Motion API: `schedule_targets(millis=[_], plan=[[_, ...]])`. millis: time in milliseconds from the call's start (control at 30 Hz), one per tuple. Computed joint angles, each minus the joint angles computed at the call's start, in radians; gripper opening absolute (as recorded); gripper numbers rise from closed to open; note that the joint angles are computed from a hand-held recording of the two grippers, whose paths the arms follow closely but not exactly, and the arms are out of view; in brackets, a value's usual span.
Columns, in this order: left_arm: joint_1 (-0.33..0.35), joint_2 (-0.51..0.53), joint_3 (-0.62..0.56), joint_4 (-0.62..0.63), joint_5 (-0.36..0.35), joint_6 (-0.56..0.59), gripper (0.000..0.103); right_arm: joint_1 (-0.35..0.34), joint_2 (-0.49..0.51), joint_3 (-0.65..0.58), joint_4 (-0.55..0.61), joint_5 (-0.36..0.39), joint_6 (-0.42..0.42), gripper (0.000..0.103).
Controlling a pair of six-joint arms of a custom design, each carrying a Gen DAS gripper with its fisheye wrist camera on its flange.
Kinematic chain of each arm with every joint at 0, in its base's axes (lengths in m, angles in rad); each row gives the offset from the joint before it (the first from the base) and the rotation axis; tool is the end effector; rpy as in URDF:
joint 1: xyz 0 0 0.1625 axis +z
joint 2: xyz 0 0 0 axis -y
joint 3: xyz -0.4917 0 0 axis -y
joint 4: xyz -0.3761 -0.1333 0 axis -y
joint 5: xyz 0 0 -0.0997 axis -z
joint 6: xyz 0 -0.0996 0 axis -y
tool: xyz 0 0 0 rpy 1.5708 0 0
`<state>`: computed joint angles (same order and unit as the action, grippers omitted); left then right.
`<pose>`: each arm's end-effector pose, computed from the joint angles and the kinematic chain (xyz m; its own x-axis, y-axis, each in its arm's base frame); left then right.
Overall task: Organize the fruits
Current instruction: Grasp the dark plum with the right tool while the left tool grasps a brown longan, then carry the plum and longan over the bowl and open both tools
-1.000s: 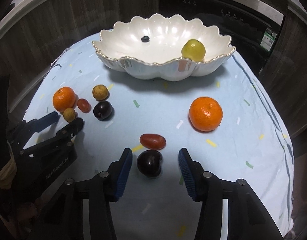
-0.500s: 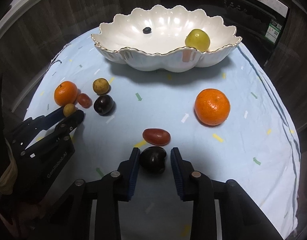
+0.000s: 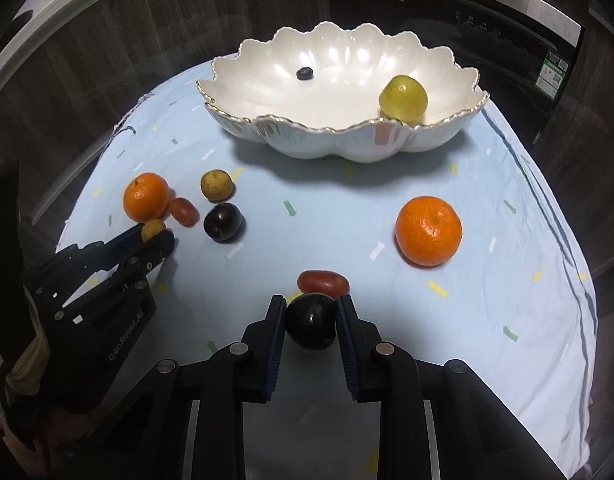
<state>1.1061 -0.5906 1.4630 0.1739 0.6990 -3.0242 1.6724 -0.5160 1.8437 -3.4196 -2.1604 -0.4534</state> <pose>-0.0798 -0.6267 0.0429 -0.6964 0.0367 -0.7167 0.4727 0.7748 -0.4197 0.1430 -0.6347 0.0179 -0.7300 -0.2062 0.6516 -0.4536 0.8593 -0.2363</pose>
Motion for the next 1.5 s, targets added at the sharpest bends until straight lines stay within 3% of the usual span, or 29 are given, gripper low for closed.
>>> schedule_targets(millis=[600,967,1500], plan=[[-0.067,-0.040,0.034,0.021,-0.058,-0.087,0.023,0.038,-0.029,0.015,-0.072,0.054,-0.089,0.027],[-0.106,-0.044,0.016,0.040,-0.102,-0.108,0.023,0.037,-0.058,0.008,-0.090,0.084,-0.097,0.027],[-0.116,0.011,-0.129,0.111,-0.100,-0.088,0.023,0.020,-0.078,-0.052,-0.099,0.099,-0.146,0.027]])
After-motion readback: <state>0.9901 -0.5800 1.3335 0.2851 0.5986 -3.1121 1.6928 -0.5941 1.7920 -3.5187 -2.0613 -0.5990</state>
